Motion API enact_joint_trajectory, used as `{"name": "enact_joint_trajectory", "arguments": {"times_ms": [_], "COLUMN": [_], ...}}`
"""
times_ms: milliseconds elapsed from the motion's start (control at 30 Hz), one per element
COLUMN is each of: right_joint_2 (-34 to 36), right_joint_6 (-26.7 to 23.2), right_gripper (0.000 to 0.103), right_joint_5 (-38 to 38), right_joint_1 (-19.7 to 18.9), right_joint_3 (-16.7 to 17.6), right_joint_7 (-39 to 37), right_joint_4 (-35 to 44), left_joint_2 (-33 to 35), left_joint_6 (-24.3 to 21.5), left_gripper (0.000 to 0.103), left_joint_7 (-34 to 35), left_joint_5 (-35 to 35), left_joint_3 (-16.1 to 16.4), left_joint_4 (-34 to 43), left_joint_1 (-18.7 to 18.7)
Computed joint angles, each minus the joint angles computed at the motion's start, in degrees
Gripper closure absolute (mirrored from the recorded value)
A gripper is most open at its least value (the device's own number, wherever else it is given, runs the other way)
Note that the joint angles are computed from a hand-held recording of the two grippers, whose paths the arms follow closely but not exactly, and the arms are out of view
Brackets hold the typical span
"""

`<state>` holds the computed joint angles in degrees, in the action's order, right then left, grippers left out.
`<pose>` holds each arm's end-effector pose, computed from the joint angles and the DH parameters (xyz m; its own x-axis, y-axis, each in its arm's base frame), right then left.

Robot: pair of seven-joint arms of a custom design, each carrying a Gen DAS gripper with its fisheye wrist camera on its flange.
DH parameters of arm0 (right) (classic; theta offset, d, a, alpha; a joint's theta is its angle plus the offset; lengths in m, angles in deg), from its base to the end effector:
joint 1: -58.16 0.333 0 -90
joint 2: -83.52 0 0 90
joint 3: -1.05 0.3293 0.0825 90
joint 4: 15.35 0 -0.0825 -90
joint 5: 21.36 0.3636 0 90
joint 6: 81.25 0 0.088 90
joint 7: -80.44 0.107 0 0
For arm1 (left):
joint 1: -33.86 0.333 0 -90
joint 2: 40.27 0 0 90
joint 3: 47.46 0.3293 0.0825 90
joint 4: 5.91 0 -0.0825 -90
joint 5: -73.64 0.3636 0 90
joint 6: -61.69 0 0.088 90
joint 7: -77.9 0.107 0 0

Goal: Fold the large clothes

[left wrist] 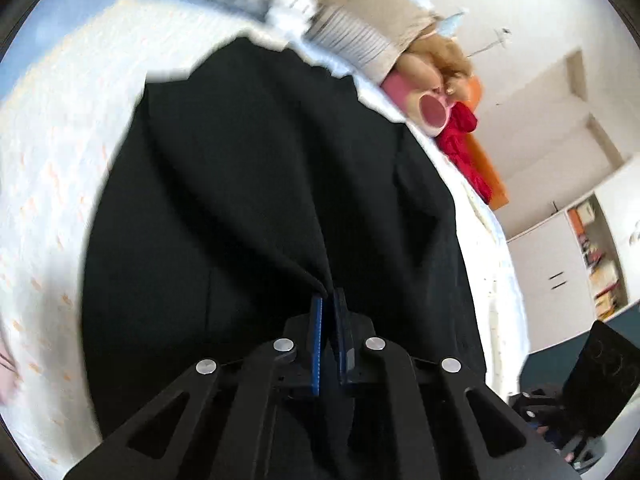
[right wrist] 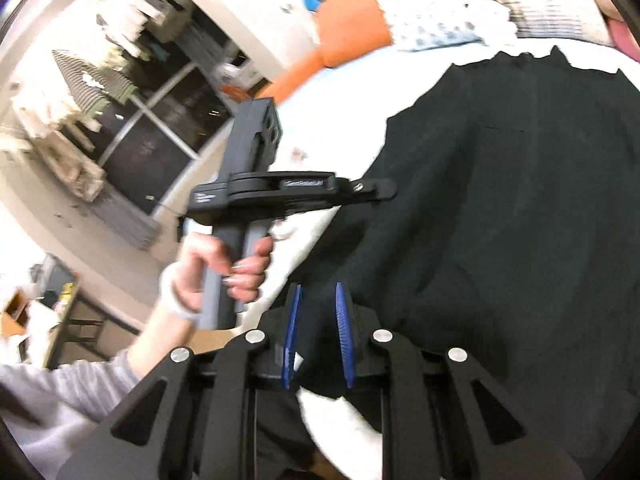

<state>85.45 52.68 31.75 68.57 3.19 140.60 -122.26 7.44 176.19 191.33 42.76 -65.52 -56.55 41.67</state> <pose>0.5746 0.1407 0.5665 0.3507 -0.7375 -0.5772 -0.8562 -0.0028 -0.5166 0.7808 -0.0608 0.4758 -0.3794 -0.7360 0.5606 -0.8863 0.1152 -0.4485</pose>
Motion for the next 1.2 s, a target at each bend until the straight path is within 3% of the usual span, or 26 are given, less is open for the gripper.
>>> {"name": "enact_joint_trajectory", "arguments": {"times_ms": [67, 167, 233, 300, 400, 567, 633, 700, 733, 767, 867, 933, 1000, 1200], "right_joint_2": [-0.5, -0.1, -0.1, 0.0, -0.7, -0.7, 0.3, 2.6, 3.6, 3.4, 2.8, 3.8, 6.0, 20.0], "right_joint_6": [4.3, 6.2, 9.0, 9.5, 8.7, 9.4, 8.8, 6.6, 5.8, 6.4, 8.0, 9.0, 8.1, -3.5], "right_gripper": [0.084, 0.084, 0.082, 0.081, 0.071, 0.070, 0.070, 0.071, 0.071, 0.069, 0.045, 0.028, 0.027, 0.027], "right_joint_5": [-6.4, -10.9, -21.7, -29.1, -24.1, -20.4, -23.7, -33.0, -35.7, -36.1, -35.8, -35.9, -37.0, -48.0], "right_joint_1": [0.8, 0.7, 1.1, 1.2, 0.6, 1.9, 2.4, 3.0, 3.3, 3.4, 3.9, 4.9, 5.9, 12.6], "right_joint_3": [0.4, -0.1, -0.2, -0.3, -0.1, 0.9, 1.0, 0.8, 0.8, 1.0, 2.1, 3.0, 3.8, 5.7], "right_joint_7": [2.5, 7.7, 15.5, 19.9, 16.4, 10.3, 11.9, 18.8, 20.9, 21.4, 19.9, 18.3, 17.2, 16.8], "right_joint_4": [-0.9, -2.4, -4.0, -4.7, -5.0, -4.5, -4.0, -2.7, -1.9, -2.2, -1.0, 1.9, 5.8, 25.0], "left_joint_2": [-0.7, -1.1, -0.9, -1.5, -1.7, -2.5, -5.4, -8.1, -8.9, -9.9, -13.7, -15.6, -16.6, -20.6], "left_joint_6": [1.0, 1.8, 1.2, 1.8, 2.8, 4.8, 8.1, 10.3, 10.4, 10.6, 12.9, 13.8, 13.4, 15.6], "left_gripper": [0.092, 0.092, 0.092, 0.081, 0.069, 0.064, 0.049, 0.042, 0.031, 0.027, 0.023, 0.018, 0.018, 0.017], "left_joint_7": [-0.2, -1.3, -2.1, -1.9, -1.2, 0.3, 1.9, 3.9, 4.0, 4.1, 5.6, 5.2, 4.6, 6.1], "left_joint_5": [0.2, 0.6, 2.6, 3.8, 2.1, 1.3, 1.4, 2.2, 2.9, 3.6, 5.1, 5.7, 5.0, 0.2], "left_joint_3": [0.3, 0.9, 1.9, 2.3, 1.3, 1.1, 1.4, 2.0, 2.5, 3.2, 4.8, 6.1, 6.6, 7.8], "left_joint_4": [-0.7, -2.2, -2.4, -4.5, -6.7, -8.6, -12.5, -15.5, -15.9, -16.6, -20.5, -22.7, -24.0, -30.5], "left_joint_1": [-0.1, -0.1, -0.9, -1.0, 0.0, 0.3, 0.4, 0.5, 0.4, 0.5, 1.6, 2.5, 4.1, 9.2]}}
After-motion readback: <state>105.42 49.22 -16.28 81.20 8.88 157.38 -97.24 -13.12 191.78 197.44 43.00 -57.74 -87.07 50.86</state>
